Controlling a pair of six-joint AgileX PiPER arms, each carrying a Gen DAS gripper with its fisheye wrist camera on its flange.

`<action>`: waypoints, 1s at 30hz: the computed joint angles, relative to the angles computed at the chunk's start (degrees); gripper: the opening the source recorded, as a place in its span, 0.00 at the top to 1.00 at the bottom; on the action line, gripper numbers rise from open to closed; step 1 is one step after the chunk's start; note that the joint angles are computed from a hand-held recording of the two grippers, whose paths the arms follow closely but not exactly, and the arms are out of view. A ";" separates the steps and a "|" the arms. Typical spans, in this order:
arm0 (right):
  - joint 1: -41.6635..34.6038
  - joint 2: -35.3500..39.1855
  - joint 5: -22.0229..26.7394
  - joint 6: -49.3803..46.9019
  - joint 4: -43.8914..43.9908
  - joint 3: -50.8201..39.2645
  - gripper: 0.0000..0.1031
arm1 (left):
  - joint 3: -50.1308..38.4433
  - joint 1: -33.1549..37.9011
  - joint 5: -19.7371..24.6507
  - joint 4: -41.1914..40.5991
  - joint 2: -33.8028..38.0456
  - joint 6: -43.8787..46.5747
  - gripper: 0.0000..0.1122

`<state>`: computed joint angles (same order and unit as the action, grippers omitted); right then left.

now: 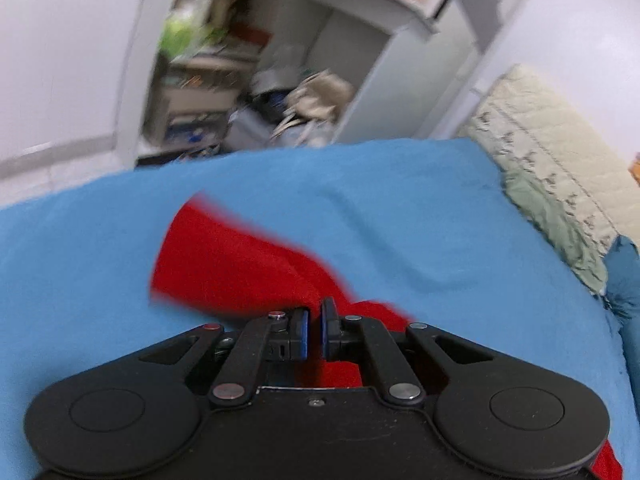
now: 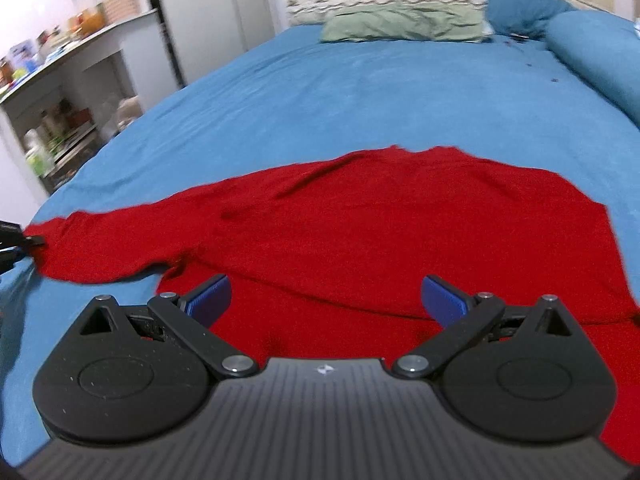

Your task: Fold small clothes

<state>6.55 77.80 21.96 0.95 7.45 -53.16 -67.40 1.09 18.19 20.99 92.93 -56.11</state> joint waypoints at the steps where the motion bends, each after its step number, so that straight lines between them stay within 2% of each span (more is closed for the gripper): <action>1: -1.57 -0.45 0.67 -1.56 1.29 -0.25 0.00 | -1.89 -1.99 1.41 2.69 0.04 -2.17 0.95; 7: -10.35 -3.94 4.39 -7.60 3.31 -1.42 0.00 | -18.95 -18.60 8.84 10.24 4.24 -4.95 0.95; 10: -15.08 -5.61 6.14 -8.21 1.51 -2.13 0.00 | -29.86 -28.66 12.27 10.45 9.57 -1.43 0.95; 13: -21.03 -6.39 7.29 -10.90 1.35 -2.64 0.00 | -41.87 -37.67 15.85 7.80 17.74 4.06 0.95; 16: -27.97 -5.95 8.22 -16.86 5.01 -3.01 0.00 | -54.78 -45.04 21.15 3.30 28.24 11.19 0.95; 20: -36.72 -4.21 8.90 -26.35 11.18 -2.26 0.00 | -68.89 -50.59 28.79 -3.12 41.47 19.35 0.95; 22: -40.25 -3.05 9.58 -30.37 14.39 -1.87 0.00 | -71.00 -51.92 30.36 -5.38 45.28 20.65 0.95; 25: -44.91 -1.56 10.91 -37.10 19.72 -1.33 0.00 | -69.65 -53.13 29.93 -5.10 46.91 20.44 0.94; 28: -47.51 -0.34 11.33 -42.79 23.99 -0.74 0.00 | -61.47 -52.41 24.01 -5.54 43.31 19.96 0.92; 29: -47.73 -0.12 11.26 -44.01 25.01 -0.64 0.00 | -60.03 -51.96 23.03 -6.59 42.38 20.59 0.86; 30: -47.95 0.11 11.26 -45.47 26.22 -0.57 0.00 | -58.79 -51.72 22.27 -7.21 41.44 21.04 0.74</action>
